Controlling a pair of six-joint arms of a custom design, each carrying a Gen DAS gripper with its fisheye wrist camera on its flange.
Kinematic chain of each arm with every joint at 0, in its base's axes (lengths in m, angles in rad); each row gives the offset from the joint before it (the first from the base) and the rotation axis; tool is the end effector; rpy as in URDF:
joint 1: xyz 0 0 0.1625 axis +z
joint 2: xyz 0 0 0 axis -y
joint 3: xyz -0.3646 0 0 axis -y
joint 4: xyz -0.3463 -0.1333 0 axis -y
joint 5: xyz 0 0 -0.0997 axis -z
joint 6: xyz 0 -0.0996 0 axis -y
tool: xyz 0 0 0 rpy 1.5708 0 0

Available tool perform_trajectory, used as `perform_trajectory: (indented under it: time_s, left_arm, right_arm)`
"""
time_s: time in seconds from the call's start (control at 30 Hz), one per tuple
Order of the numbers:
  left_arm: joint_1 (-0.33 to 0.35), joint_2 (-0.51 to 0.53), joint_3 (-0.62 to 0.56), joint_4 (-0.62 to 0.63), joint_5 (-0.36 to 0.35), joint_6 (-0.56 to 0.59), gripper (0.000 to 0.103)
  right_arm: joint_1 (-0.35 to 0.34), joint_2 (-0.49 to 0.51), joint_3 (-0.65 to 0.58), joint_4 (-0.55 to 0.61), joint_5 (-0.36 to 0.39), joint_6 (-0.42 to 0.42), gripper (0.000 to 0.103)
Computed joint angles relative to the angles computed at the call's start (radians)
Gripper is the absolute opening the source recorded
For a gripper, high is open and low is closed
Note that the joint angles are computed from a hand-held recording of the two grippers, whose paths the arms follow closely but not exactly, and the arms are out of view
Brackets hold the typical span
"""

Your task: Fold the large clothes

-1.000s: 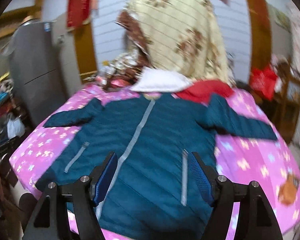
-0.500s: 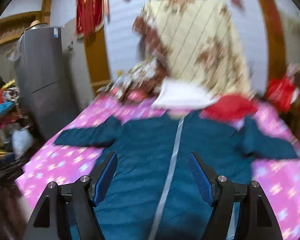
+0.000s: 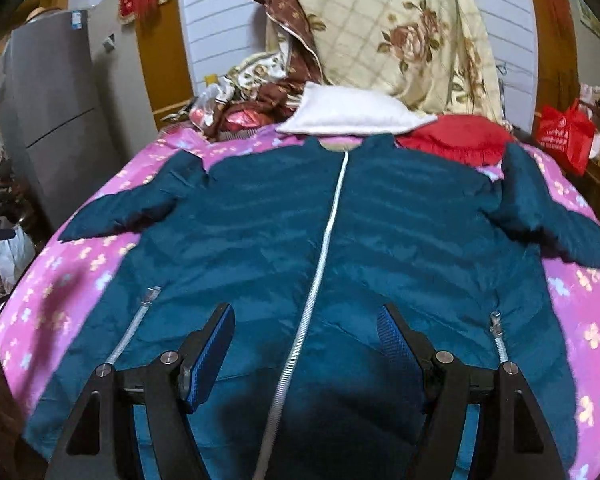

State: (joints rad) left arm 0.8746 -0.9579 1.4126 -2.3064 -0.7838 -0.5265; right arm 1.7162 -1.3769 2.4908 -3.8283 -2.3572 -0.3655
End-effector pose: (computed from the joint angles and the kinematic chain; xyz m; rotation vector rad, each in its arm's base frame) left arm -0.2515 -0.6188 0.2687 0.0658 2.5106 -0.8877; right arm 0.1097 -0.3158 0.2711 -0.0111 -2.0576 1.1810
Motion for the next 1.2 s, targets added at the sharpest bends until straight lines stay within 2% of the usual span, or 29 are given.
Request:
perform_trajectory:
  time_s: [0.13,0.3,0.47,0.63,0.73,0.87,0.97,1.0,1.07,1.13,1.2]
  left_arm:
    - [0.104,0.117,-0.153,0.003,-0.132,-0.024,0.069]
    - [0.194,0.221,-0.262,-0.052,-0.303,-0.035,0.069]
    - [0.238,0.282,-0.307,-0.12,-0.439,-0.029,0.069]
    - [0.255,0.329,-0.347,-0.149,-0.516,-0.025,0.069]
    - [0.259,0.359,-0.38,-0.147,-0.519,-0.039,0.069]
    - [0.254,0.413,-0.468,-0.119,-0.476,-0.048,0.069]
    - [0.242,0.474,-0.582,-0.037,-0.407,-0.039,0.068]
    - [0.231,0.507,-0.648,0.03,-0.361,-0.028,0.065]
    - [0.214,0.564,-0.762,0.159,-0.295,-0.017,0.012]
    - [0.2,0.599,-0.835,0.233,-0.279,-0.002,0.01]
    - [0.163,0.598,-0.827,0.212,-0.234,0.04,0.008]
  right_arm:
    - [-0.099,0.0,0.029,-0.033,0.114,-0.008,0.071]
    - [-0.154,0.017,0.04,-0.048,0.198,-0.043,0.071]
    - [-0.197,0.023,0.043,-0.02,0.249,-0.05,0.071]
    - [-0.255,-0.027,0.058,0.039,0.331,-0.008,0.071]
    - [-0.264,-0.034,0.061,0.047,0.344,-0.002,0.072]
    - [-0.278,-0.052,0.06,0.084,0.363,0.017,0.072]
    - [-0.288,-0.067,0.061,0.108,0.376,0.028,0.072]
    - [-0.291,-0.07,0.06,0.116,0.378,0.031,0.072]
    - [-0.297,-0.077,0.061,0.124,0.387,0.038,0.072]
    - [-0.31,-0.087,0.064,0.133,0.409,0.045,0.072]
    - [-0.325,-0.094,0.068,0.134,0.434,0.051,0.072]
